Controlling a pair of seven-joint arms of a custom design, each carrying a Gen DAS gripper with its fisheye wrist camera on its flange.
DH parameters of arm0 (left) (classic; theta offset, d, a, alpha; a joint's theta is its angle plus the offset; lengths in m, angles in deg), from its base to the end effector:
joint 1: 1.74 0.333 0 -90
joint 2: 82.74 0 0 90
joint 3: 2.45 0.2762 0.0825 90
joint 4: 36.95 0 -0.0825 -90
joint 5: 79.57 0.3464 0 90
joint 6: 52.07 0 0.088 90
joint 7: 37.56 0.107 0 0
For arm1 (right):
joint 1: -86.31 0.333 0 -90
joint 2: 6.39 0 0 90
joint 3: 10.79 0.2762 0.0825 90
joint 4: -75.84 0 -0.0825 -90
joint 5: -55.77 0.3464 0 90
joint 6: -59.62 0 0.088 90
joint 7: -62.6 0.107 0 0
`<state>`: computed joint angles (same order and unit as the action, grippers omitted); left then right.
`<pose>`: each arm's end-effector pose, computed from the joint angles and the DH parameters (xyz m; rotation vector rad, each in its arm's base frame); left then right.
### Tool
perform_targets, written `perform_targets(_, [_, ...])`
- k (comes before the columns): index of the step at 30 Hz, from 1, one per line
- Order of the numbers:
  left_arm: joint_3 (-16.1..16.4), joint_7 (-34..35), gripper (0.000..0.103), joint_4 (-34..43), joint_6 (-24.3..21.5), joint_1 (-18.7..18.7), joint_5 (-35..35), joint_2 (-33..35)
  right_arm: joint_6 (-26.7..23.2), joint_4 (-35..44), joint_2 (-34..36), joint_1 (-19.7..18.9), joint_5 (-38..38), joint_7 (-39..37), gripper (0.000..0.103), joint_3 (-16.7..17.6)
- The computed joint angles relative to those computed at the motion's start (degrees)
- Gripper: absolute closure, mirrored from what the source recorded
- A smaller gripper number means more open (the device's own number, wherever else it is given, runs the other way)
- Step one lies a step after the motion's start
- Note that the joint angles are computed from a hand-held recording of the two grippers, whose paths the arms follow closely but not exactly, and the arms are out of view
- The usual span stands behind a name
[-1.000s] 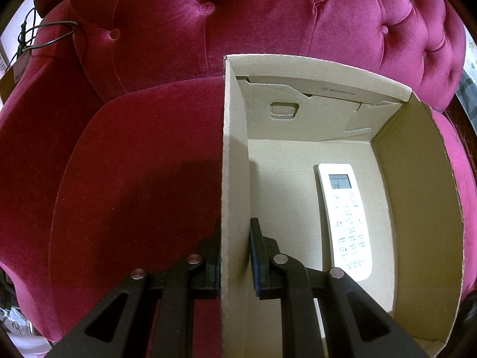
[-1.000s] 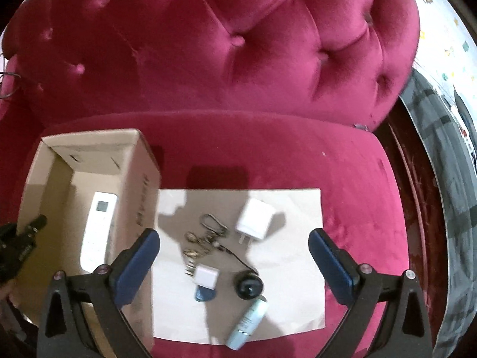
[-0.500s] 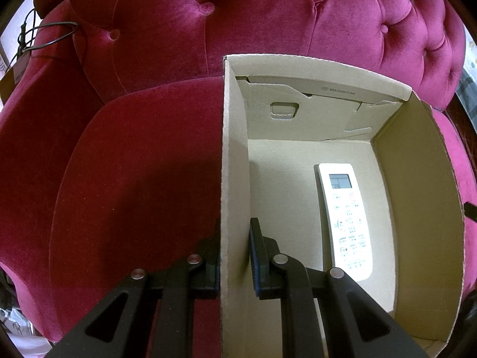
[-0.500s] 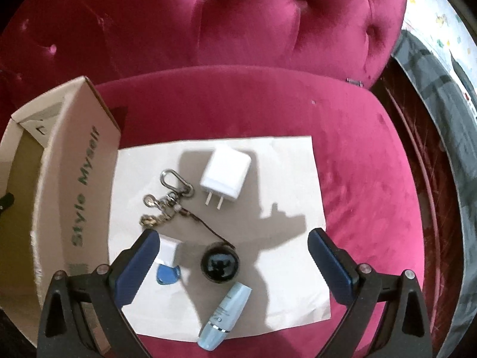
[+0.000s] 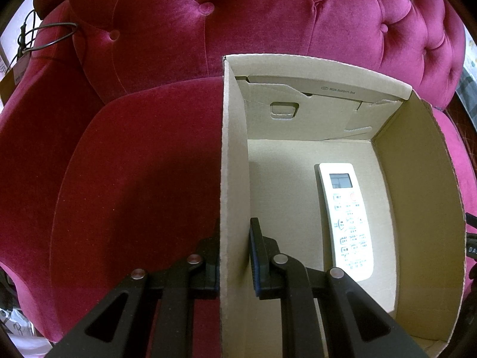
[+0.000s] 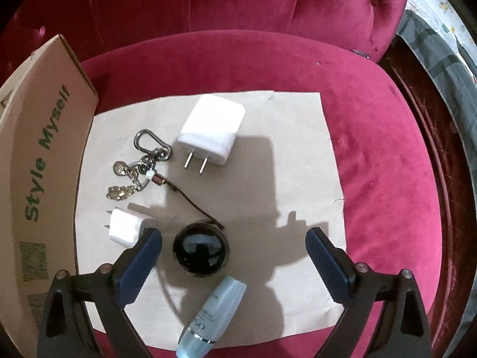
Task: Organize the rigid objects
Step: 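Move the right gripper back over the paper toward the black puck, then close the right gripper on the black round puck, then lift the black puck with the right gripper and carry it into the box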
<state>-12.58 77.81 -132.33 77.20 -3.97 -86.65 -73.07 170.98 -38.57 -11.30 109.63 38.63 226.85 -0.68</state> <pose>0.5941 -0.1264 0.5214 -1.3384 2.5129 -0.5401 0.4316 0.2632 0.4757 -1.4062 2.6899 -0.4388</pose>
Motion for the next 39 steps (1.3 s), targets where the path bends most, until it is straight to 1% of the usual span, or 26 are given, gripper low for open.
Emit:
perform_targets(3, [0.0,-0.1,0.087,0.0,0.0,0.0,0.0,0.0,1.5,-1.2,-0.3,0.0,0.4,-0.2,0.010,-0.1])
perform_targets(6, [0.0,-0.2,0.087,-0.3,0.2,-0.1,0.1,-0.2,2.8,-1.9,-0.4,-0.1,1.1,-0.5,0.020,-0.1])
perform_targets(9, [0.0,-0.2,0.087,-0.4,0.2,-0.1,0.1,-0.2,4.9,-3.0,-1.0,-0.2,2.3,-1.1,0.041,-0.2])
perform_targets(10, [0.0,-0.2,0.087,-0.4,0.2,-0.1,0.1,-0.2,6.0,-3.6,-1.4,-0.3,2.6,-1.2,0.061,-0.3])
perform_targets(11, [0.0,-0.2,0.087,-0.4,0.2,-0.1,0.1,-0.2,5.9,-3.5,-1.4,-0.3,2.7,-1.3,0.063,-0.1])
perform_targets(18, [0.0,-0.4,0.087,-0.4,0.2,-0.2,0.2,-0.2,5.8,-3.1,-1.6,-0.7,2.2,-0.5,0.063,0.2])
perform_targets(22, [-0.1,-0.4,0.087,-0.5,0.3,-0.2,0.3,-0.3,4.1,-0.9,-0.9,-0.5,1.7,-0.5,0.063,0.5])
perform_targets(29, [0.0,-0.4,0.087,-0.5,0.3,-0.2,0.0,-0.3,1.6,0.8,-1.4,0.0,0.4,0.0,0.063,0.9])
perform_targets(39, [0.0,-0.2,0.087,-0.4,0.1,0.0,-0.2,-0.2,-3.6,8.4,1.2,1.5,-2.4,-0.5,0.063,1.3])
